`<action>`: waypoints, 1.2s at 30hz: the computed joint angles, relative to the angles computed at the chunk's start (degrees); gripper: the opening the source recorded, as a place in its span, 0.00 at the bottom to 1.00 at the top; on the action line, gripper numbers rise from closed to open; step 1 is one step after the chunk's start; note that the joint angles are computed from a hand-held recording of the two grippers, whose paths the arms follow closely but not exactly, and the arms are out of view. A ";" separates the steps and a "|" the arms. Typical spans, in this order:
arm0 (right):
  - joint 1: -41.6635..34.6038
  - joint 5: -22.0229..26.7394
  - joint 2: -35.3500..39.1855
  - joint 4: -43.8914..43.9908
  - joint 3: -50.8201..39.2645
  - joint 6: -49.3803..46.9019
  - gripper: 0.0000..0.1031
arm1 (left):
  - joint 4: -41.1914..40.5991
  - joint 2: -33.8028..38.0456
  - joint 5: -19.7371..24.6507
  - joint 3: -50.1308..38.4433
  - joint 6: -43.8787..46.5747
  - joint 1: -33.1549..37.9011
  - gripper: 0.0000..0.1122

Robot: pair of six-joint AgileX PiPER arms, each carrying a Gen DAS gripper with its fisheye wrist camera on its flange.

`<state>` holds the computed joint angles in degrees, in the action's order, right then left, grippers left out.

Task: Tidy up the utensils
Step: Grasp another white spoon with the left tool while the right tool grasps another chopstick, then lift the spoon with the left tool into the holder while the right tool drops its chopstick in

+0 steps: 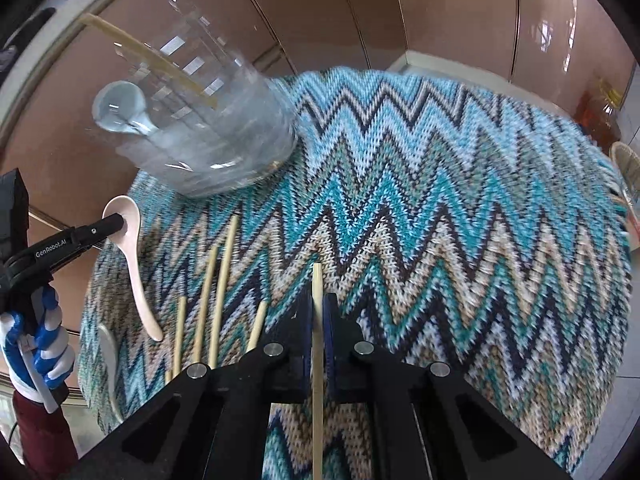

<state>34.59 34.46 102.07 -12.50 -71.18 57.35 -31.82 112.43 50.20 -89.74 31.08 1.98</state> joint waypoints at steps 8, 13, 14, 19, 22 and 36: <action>11.06 6.88 -9.77 -16.78 4.12 18.53 0.06 | -5.28 -17.28 -8.77 17.18 8.63 1.85 0.05; 19.76 13.99 -12.82 -25.68 3.65 28.70 0.06 | -6.57 -27.41 -12.15 25.32 12.70 1.86 0.05; 21.15 14.96 -13.07 -27.07 3.51 30.26 0.06 | -7.38 -29.98 -12.58 27.22 14.07 2.18 0.05; 28.59 21.65 -13.75 -34.72 1.32 36.40 0.06 | -10.21 -39.88 -14.02 33.65 19.18 3.34 0.05; 31.68 24.72 -13.32 -37.83 -0.78 37.53 0.06 | -12.82 -43.19 -11.88 34.82 21.90 5.09 0.05; 26.51 17.44 -7.00 -58.91 -15.86 36.19 0.06 | -20.70 -35.11 -4.98 16.90 17.77 8.33 0.05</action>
